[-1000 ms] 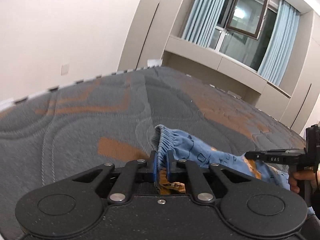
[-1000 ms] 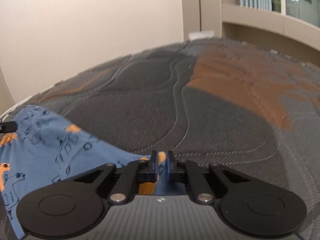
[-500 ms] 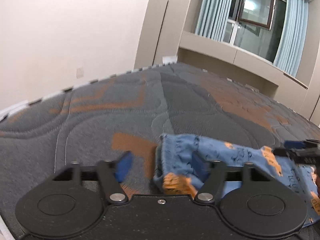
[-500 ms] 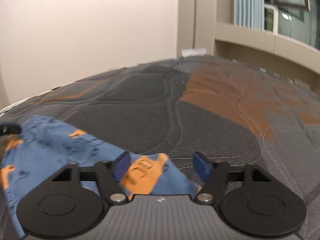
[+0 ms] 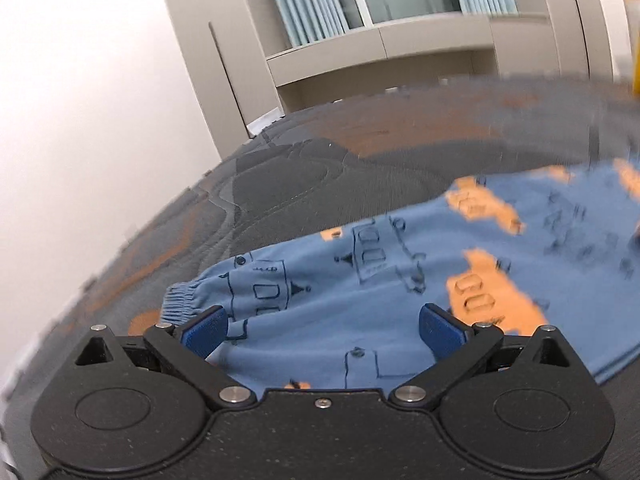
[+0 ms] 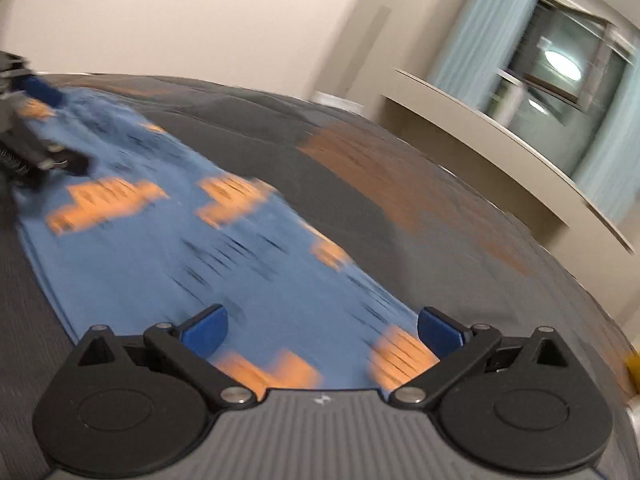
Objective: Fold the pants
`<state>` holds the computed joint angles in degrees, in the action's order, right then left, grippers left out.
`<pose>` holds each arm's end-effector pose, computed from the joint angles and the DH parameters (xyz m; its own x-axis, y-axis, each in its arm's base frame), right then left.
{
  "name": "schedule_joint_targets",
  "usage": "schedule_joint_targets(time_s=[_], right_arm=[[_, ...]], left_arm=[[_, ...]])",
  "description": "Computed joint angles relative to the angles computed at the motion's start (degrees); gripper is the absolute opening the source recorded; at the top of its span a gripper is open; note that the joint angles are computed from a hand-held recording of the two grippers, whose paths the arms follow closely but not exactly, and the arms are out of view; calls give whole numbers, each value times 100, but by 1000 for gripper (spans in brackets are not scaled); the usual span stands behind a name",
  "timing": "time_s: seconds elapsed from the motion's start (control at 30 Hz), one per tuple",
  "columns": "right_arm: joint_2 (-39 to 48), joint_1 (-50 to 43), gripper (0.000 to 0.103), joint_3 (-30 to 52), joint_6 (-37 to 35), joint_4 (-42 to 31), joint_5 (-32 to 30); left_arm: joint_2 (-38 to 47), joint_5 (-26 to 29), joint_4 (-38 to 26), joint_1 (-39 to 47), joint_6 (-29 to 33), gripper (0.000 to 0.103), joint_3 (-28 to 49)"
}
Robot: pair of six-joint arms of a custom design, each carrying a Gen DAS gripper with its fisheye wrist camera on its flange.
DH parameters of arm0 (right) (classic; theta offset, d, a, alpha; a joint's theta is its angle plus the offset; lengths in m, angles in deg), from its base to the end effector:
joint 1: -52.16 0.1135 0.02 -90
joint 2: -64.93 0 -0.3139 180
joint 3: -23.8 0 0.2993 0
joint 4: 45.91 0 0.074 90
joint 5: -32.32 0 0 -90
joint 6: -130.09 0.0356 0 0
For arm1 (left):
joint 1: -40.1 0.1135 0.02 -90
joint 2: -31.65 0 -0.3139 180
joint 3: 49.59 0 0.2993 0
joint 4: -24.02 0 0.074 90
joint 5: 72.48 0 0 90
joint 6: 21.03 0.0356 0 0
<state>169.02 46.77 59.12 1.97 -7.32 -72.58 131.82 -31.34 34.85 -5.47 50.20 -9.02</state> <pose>0.2980 -0.0189 0.0845 -0.3132 -0.5697 -0.7599 -0.4116 0.8025 -0.4319 0.2229 -0.1891 0.0911 -0.5378 0.2463 -0.8063 -0.0536 0.9445 0.3242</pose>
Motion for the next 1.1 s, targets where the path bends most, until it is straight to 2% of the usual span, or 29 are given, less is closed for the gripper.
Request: schedule_joint_targets(time_s=[0.03, 0.1, 0.17, 0.27, 0.4, 0.5, 0.63, 0.73, 0.8, 0.9, 1.03, 1.1], right_arm=[[96, -246, 103, -46, -86, 251, 92], [276, -902, 103, -30, -161, 546, -158], [334, -1563, 103, 207, -30, 206, -522], [658, -2232, 103, 549, 207, 243, -220], [583, -3234, 103, 803, 778, -136, -1078], [569, -3952, 103, 907, 1053, -338, -1960], [597, -4697, 103, 1403, 1195, -1866, -3390], [641, -5067, 103, 1844, 1013, -3214, -4129], [878, -5183, 103, 2369, 704, -4381, -4524], [1263, -5184, 103, 2998, 469, -5562, -4604], [1615, -5388, 103, 3560, 1, -6616, -4972], [1793, -5377, 103, 3791, -52, -6839, -5063]], left_arm=[[-27, -96, -30, -56, -34, 102, -21], [-124, -174, -291, -62, -229, 102, -31], [-195, -237, -529, -22, -437, 102, -70], [-352, -408, -896, -35, -718, 102, -112], [-537, -671, -1617, -223, -1112, 102, 124], [-520, -549, -1415, -450, -893, 102, 425], [-167, 204, -818, -640, -229, 102, 1146], [440, 833, -575, -771, 51, 102, 2032], [955, 1153, -525, -846, 146, 102, 2698], [1781, 1679, -849, -900, 252, 102, 3861], [2876, 2188, -1562, -863, 530, 102, 5465], [3331, 2281, -1897, -840, 670, 102, 6155]])
